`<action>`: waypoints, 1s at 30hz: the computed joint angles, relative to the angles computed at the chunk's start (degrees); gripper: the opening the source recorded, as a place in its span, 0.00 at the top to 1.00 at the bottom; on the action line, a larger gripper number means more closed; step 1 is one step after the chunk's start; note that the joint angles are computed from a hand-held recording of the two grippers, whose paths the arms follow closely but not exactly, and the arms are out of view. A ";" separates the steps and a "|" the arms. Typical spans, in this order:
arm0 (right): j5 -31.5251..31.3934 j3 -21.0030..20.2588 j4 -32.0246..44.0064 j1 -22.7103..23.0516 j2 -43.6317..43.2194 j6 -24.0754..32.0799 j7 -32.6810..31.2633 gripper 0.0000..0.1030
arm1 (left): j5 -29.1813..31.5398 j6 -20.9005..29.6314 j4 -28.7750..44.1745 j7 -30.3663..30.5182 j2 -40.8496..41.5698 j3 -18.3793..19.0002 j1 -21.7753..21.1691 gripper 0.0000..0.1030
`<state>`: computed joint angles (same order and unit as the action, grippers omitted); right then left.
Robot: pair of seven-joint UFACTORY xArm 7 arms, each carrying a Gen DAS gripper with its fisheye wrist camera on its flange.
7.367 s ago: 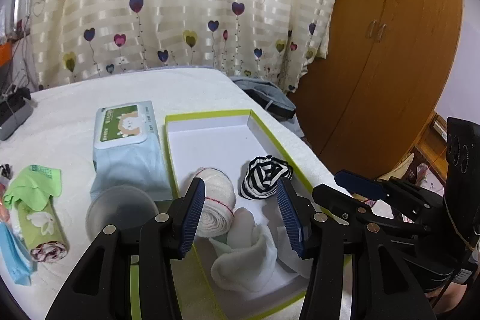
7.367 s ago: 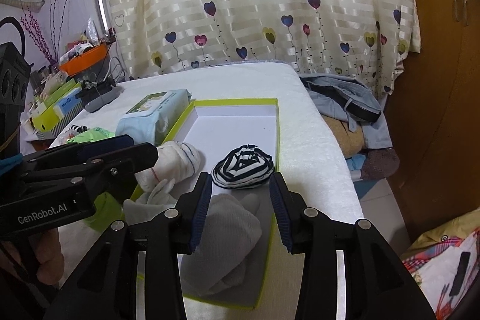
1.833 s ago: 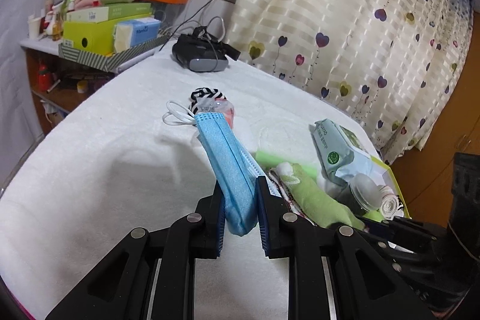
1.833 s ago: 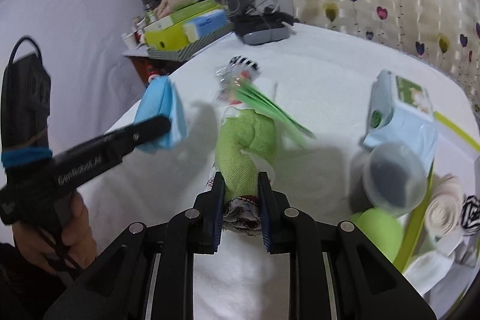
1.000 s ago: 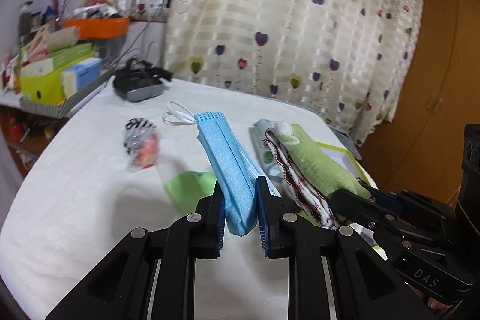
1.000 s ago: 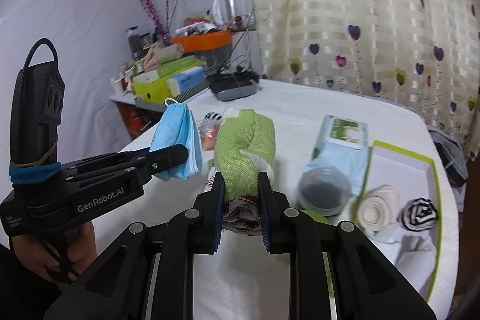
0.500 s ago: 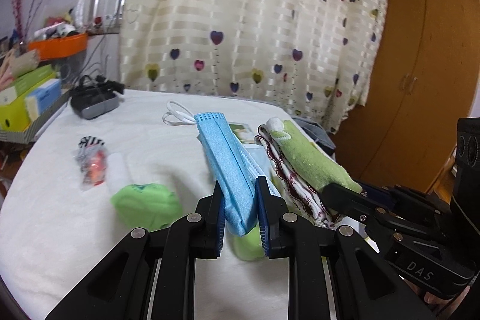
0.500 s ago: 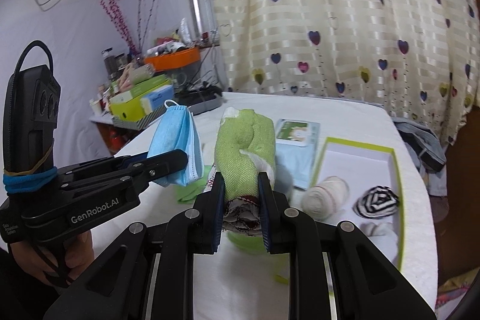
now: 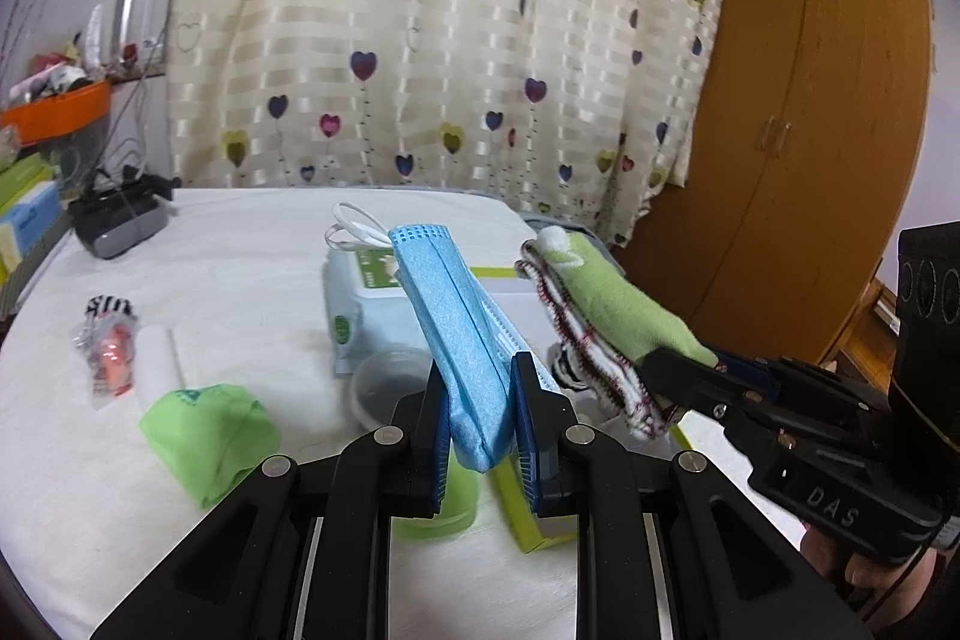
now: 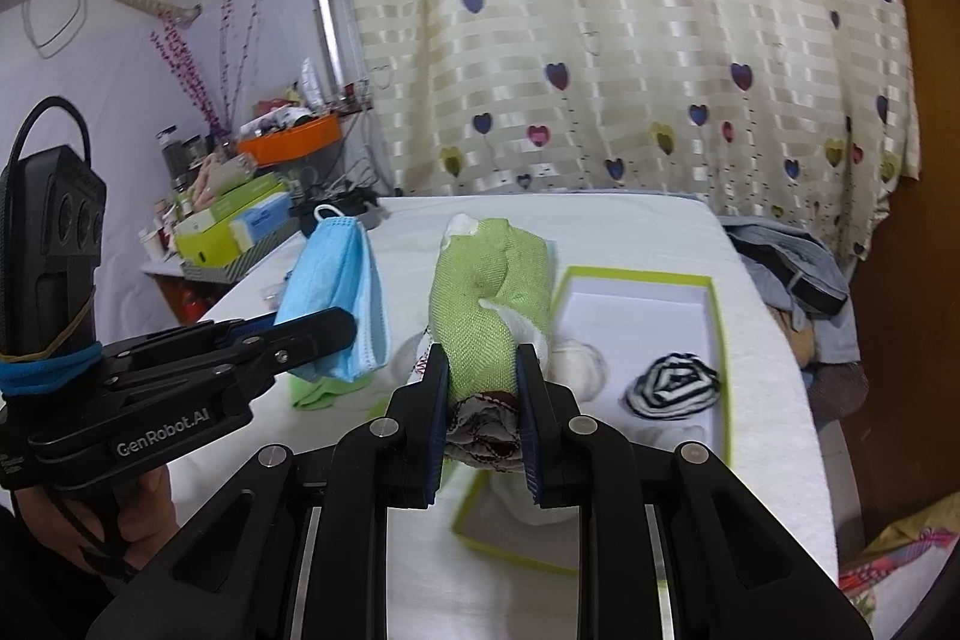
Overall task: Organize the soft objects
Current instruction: 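Carry the mask and sock roll into the white box and open both tools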
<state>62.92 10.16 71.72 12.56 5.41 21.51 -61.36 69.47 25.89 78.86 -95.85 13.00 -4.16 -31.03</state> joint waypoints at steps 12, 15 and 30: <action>-2.49 -0.78 1.25 -3.02 2.42 -1.84 4.58 0.79 | -9.19 -4.96 7.56 11.43 7.63 2.21 -1.75 0.83; -3.87 -0.67 1.66 -3.75 3.35 -2.19 6.11 0.79 | -12.89 -5.99 9.32 15.59 9.63 2.85 -2.36 0.83; -16.82 1.35 6.97 -7.02 11.31 -1.84 17.60 0.79 | -32.35 -7.76 17.60 36.92 18.74 3.83 -3.88 0.83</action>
<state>46.10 11.51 78.69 5.54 16.72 19.67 -43.77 37.11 18.12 96.47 -58.93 31.74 -0.33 -34.90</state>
